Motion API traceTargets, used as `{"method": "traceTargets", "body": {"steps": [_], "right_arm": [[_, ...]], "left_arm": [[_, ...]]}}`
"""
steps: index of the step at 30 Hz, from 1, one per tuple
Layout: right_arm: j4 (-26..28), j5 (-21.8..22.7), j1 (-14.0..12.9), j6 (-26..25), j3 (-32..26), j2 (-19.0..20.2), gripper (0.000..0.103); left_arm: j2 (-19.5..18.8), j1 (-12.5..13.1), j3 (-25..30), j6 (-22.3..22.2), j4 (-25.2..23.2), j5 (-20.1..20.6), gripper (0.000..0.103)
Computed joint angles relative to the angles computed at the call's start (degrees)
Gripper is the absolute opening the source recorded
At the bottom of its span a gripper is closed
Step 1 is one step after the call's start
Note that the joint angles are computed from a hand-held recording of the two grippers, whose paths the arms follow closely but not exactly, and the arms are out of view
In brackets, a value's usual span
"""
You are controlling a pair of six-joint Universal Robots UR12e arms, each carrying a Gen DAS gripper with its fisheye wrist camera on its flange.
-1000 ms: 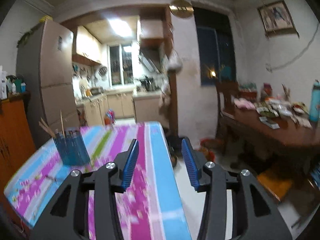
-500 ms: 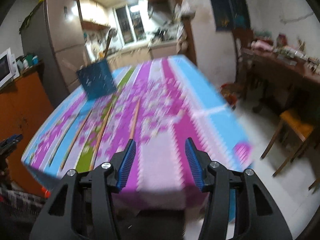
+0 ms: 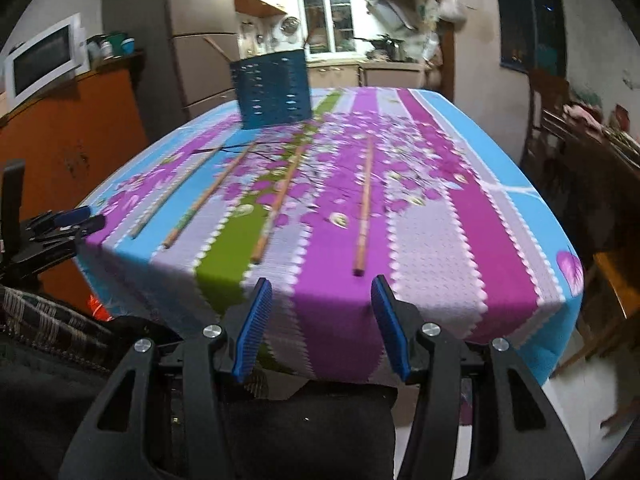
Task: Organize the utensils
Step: 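Move both open grippers back over the remaining chopsticks on the table, then close the right gripper on a chopstick while the left gripper grasps another chopstick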
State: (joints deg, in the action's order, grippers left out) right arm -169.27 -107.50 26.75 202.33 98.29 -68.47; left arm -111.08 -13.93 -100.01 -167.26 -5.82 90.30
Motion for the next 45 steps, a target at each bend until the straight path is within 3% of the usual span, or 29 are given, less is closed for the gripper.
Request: {"method": "traceTargets", "body": {"steps": [5,12,18,23,32,45], "right_arm": [[-1.8,0.2,-0.1,-1.3,-0.4,0.4,0.05],[-4.4,-3.0,0.6,-3.5,-2.4,2.0,0.05],[-2.9,-7.8,1.8,-5.5,-5.2,3.8,0.05],[-2.7,-7.9,2.0,-6.9,-6.1,4.5,0.05],[-1.6,-8.5,1.9,-5.3,-6.2,4.6,0.05],[-4.1,-8.3,1.3,-6.1,-5.2,4.7,0.05]], "left_arm": [[-0.3,-0.4,0.5,1.0,0.0,-3.1,0.051],[-0.7,-1.0,0.9,1.6,0.3,-6.0,0.051],[-1.0,-0.9,1.1,1.4,-0.1,-8.6,0.047],[-1.3,-0.6,1.3,0.9,-0.3,-11.1,0.042],[-1.6,-0.6,1.8,1.2,-0.9,-11.1,0.042],[-2.3,-1.9,2.7,1.3,0.6,-5.9,0.042]]}}
